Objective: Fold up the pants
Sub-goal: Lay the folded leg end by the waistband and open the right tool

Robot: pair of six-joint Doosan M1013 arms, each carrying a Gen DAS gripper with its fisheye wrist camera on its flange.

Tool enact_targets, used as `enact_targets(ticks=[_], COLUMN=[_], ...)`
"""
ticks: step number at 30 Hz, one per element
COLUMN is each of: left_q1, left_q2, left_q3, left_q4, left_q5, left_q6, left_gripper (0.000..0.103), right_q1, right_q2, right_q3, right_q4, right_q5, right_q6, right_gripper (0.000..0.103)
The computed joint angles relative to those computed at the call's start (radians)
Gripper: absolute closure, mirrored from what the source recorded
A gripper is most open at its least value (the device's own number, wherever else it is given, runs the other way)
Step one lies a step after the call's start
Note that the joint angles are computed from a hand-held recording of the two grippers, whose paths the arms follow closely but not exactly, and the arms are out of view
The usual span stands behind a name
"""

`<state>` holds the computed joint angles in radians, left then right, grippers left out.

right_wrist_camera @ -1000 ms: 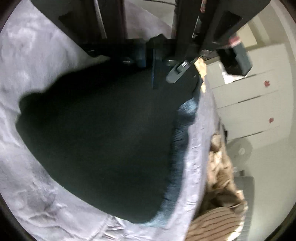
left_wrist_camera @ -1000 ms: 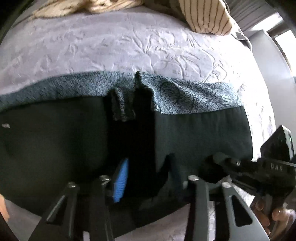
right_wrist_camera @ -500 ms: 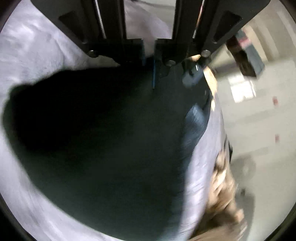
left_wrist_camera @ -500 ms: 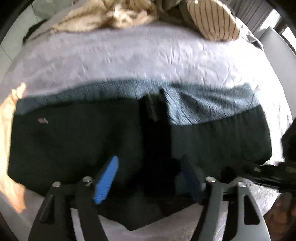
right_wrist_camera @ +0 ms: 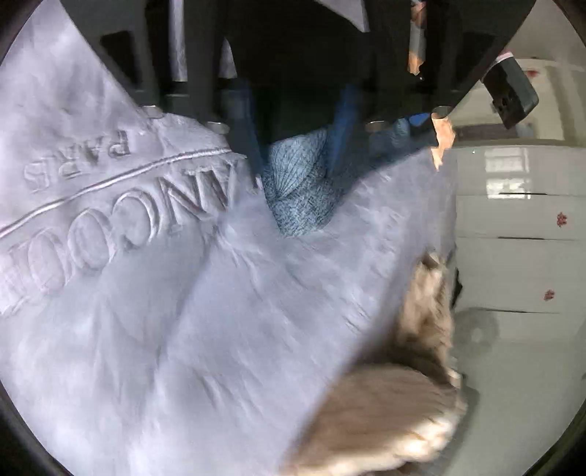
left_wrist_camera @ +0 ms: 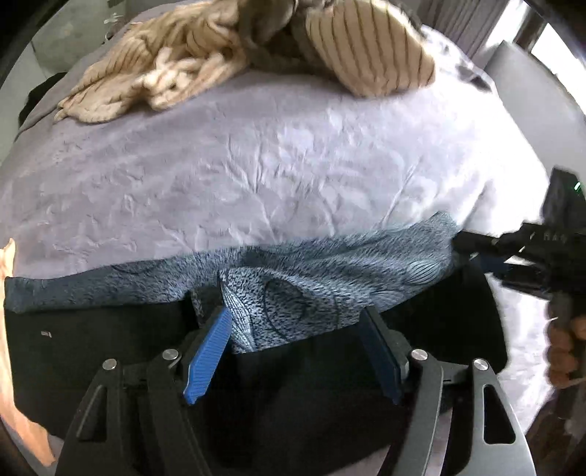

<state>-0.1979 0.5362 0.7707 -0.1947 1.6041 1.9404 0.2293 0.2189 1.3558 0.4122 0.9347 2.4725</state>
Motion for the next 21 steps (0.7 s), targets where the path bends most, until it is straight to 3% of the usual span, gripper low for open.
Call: enact_targets(ticks=[3,4,6,8,9,13,16,18,21], left_q1=[0.006,0.009,0.018,0.024,0.022,0.028,0.052,0.07,0.094], left_q2=[-0.004,-0.009,-0.012,-0.012,-0.012,-0.028,-0.04,-0.045,-0.052], left_q3=[0.031,0.047,0.072,0.075,0.071,0.074,0.074,0.074,0.081], left_q4=[0.038,0.054,0.058,0.045,0.058,0.088,0.092,0.095,0.122], left_q5=[0.011,0.008,0.012,0.012,0.017,0.005,0.007,0.01,0.014], left_q6=[-0.01,-0.003,0.001,-0.003,0.004,0.027,0.023,0.014,0.0], left_gripper=[0.03,0.03,0.022,0.022,0.022,0.022,0.022,0.022,0.022], right_q1=[-0.007,-0.004,0.024,0.056,0.065,0.08,0.118,0.142,0.159], right_q2=[-0.01,-0.007,0.032,0.098,0.114,0.12,0.11,0.093,0.125], right_q3=[0.006,-0.012,-0.103,-0.208,-0.228,-0.251,-0.289,-0.29,-0.33], right_q4=[0.07,0.07,-0.08,-0.25,-0.29,-0.34,-0.432,-0.432,-0.33], right_q5=[-0.047,-0.029,0.113,0.314,0.356,0.368,0.427,0.372,0.302], right_q6=[-0.033,-0.063,-0.047,-0.051,-0.053,0.043,0.038,0.008,-0.082], right_gripper=[0.07,0.07,0.069,0.059,0.052,0.049,0.052,0.058,0.058])
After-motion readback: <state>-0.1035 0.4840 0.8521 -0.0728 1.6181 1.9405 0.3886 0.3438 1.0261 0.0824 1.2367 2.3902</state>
